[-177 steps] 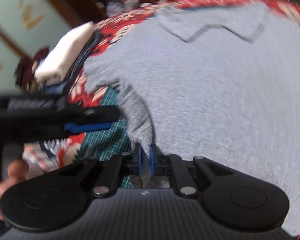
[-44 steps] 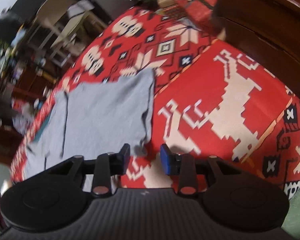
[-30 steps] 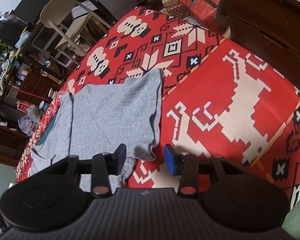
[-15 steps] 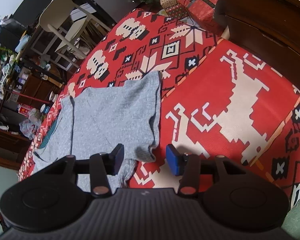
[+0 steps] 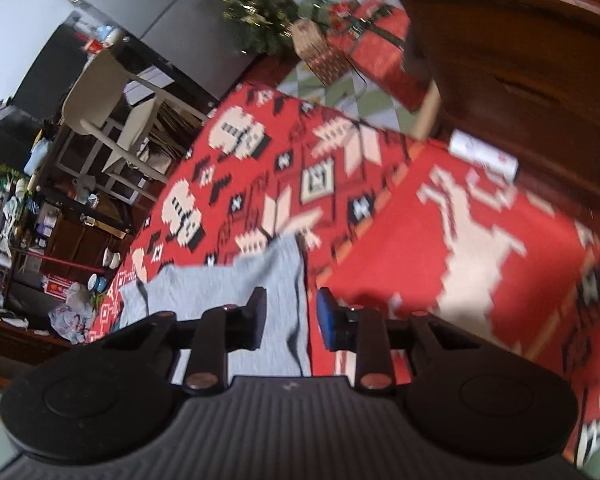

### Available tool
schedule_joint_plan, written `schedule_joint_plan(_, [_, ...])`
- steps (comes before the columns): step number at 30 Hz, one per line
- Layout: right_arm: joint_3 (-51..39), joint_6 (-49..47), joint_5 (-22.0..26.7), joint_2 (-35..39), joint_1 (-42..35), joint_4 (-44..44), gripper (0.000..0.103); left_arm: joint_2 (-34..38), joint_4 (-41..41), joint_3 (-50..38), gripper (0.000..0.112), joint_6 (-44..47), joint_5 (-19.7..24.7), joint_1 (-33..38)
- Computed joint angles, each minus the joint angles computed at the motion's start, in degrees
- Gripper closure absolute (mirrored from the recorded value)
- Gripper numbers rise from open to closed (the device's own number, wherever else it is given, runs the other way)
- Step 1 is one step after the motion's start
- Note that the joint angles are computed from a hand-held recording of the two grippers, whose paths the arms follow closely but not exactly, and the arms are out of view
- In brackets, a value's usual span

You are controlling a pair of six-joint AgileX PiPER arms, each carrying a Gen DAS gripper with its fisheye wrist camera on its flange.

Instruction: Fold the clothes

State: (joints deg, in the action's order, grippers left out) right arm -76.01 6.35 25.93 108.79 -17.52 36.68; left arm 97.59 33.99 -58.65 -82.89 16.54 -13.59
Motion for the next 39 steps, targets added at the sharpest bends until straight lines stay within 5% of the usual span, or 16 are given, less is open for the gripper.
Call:
schedule_joint_plan(9, [-12.61, 10.72, 1.03, 9.84, 1.88, -15.11, 0.072, 3.44, 5.13, -2.91, 0.084, -3.7, -0.18, 0.54])
schedule_joint_plan(15, [-21.56, 13.21, 6.8, 14.88, 5.25, -25.95, 0.085, 5.63, 7.18, -5.39, 0.083, -3.09, 2.47, -0.54])
schedule_joint_plan(18, [-23.16, 16.05, 7.89, 15.59, 7.09, -32.39, 0.102, 6.45, 8.85, -6.29, 0.083, -3.62, 3.43, -1.01])
schedule_joint_plan(35, [-19.43, 21.25, 8.71, 12.92, 4.95, -31.29, 0.102, 5.66, 4.28, -4.96, 0.083, -0.46, 1.35, -0.08])
schedule_joint_plan(39, [-18.46, 20.76, 7.68, 12.41, 5.01, -30.62, 0.093, 5.98, 5.2, -5.4, 0.083, -0.41, 1.91, -0.78])
